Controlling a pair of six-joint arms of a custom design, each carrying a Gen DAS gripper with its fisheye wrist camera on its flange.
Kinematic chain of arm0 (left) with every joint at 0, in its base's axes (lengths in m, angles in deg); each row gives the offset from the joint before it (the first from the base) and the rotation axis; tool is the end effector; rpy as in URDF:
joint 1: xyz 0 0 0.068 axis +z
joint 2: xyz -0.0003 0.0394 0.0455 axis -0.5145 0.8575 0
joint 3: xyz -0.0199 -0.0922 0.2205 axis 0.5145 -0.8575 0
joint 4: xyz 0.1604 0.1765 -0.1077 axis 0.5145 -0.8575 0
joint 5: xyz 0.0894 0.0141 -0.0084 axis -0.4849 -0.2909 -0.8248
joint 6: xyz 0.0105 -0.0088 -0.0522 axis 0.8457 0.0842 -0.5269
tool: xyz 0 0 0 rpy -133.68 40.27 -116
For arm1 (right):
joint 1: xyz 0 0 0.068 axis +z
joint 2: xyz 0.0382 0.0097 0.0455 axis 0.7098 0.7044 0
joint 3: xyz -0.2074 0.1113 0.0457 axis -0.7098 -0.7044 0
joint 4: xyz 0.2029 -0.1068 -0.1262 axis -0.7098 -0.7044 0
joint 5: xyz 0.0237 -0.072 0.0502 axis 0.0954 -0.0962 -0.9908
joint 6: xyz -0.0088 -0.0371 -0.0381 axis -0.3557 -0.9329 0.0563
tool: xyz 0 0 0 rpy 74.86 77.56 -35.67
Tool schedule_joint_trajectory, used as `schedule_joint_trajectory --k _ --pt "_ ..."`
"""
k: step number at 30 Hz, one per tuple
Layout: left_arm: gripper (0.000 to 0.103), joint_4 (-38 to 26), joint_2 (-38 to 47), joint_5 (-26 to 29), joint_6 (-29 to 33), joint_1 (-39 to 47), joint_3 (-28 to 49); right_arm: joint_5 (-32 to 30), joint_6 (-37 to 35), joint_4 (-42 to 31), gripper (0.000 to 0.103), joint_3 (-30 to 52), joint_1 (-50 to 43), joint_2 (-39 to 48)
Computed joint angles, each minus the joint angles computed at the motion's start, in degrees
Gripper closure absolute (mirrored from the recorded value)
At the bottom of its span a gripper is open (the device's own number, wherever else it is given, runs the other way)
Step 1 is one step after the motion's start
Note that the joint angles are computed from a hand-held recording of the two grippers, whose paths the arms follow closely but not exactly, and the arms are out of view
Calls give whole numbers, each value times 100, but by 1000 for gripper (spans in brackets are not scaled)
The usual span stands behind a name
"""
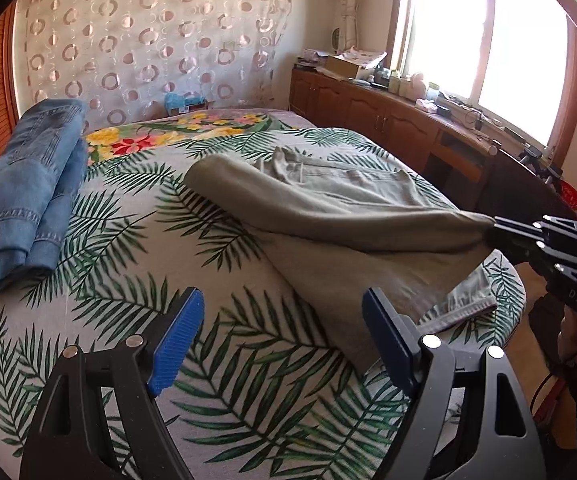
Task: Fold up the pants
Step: 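Lift the pants edge with the right tool and fold it across the pants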
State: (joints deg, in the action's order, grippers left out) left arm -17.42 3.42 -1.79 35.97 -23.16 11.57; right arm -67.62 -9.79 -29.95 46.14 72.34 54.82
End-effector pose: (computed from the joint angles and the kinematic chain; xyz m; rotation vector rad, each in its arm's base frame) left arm 0.2868 0.0273 0.1889 0.2008 2.2831 -0.2414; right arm 0.1943 0.1010 0.1099 -0.6061 2.0321 0.2717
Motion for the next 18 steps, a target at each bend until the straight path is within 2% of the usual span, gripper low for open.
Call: schedule_joint_trajectory --k 9,14,18 --pt "21 16 153 -162 -45 -411 164 287 197 -411 96 -474 65 -844" --pt "21 10 199 -342 -102 -646 186 330 340 -1030 96 -782 20 -1741" --pt "21 79 293 -424 -153 -793 200 373 428 -1322 96 -870 22 -2034"
